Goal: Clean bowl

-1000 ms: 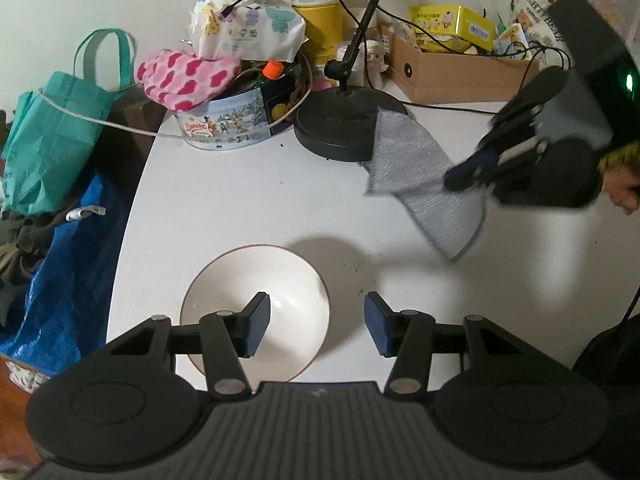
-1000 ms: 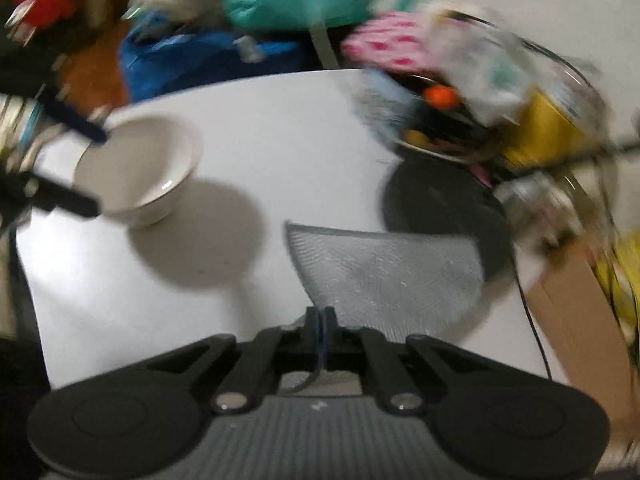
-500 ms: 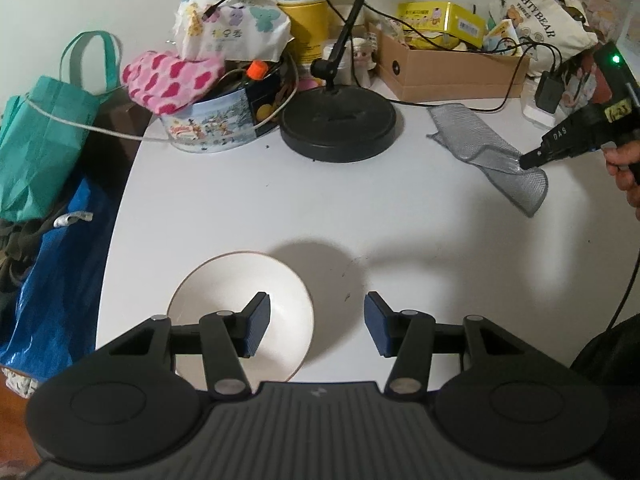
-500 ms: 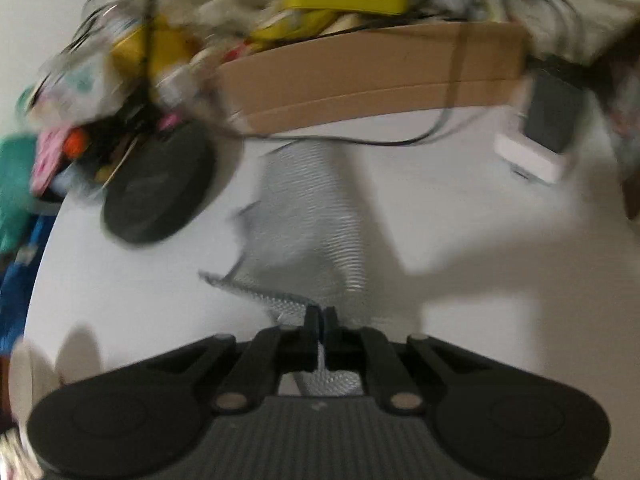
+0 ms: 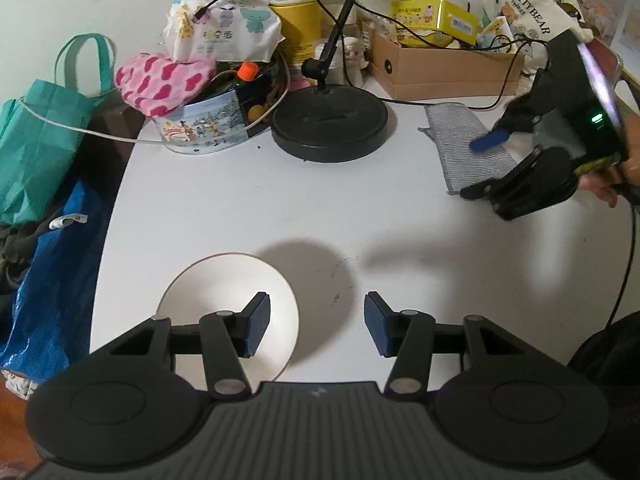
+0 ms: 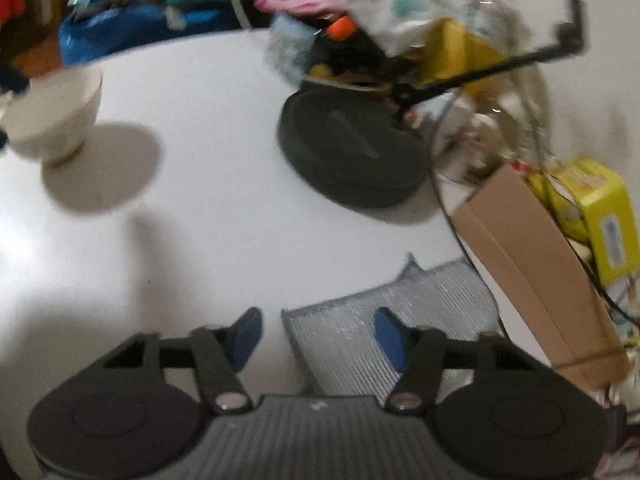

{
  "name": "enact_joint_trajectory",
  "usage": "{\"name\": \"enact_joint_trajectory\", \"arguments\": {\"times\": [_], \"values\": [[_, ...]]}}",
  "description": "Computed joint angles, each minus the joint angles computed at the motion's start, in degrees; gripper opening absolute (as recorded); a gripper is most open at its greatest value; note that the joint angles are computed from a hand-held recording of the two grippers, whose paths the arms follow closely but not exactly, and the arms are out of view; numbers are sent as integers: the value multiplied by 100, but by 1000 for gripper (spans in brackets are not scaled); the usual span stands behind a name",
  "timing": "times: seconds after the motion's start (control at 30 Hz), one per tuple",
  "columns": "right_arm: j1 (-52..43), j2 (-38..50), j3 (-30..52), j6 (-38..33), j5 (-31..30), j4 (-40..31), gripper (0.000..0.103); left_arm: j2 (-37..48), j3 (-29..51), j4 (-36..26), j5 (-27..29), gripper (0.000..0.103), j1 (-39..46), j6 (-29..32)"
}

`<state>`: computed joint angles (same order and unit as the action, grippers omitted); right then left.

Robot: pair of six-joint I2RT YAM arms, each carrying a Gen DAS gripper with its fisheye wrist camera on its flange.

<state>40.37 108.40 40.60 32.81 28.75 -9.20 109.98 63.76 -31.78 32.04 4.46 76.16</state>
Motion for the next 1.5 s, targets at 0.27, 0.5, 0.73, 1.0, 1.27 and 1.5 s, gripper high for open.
{"name": "enact_joint_trajectory", "arguments": {"times": [0.27, 0.5, 0.73, 1.0, 1.27, 1.5], "values": [[-820, -145, -450, 68, -988, 742, 18, -5, 81, -24, 21, 50, 158, -71], [-866, -262, -349, 144, -1163, 503, 0, -44, 51, -49, 111, 50, 197, -47], [-682, -1695, -603, 457, -393, -139, 0, -32, 53, -20, 125, 50, 284, -44], [-740, -2055, -328, -19, -513, -501, 21, -49, 25, -54, 152, 50, 304, -3], [-1349, -564, -499, 74, -1144, 370, 55, 17, 96, -50, 86, 50, 379, -9], [-1691, -422, -770, 172, -1465, 924, 53, -4, 122, -67, 105, 50, 343, -28]]}}
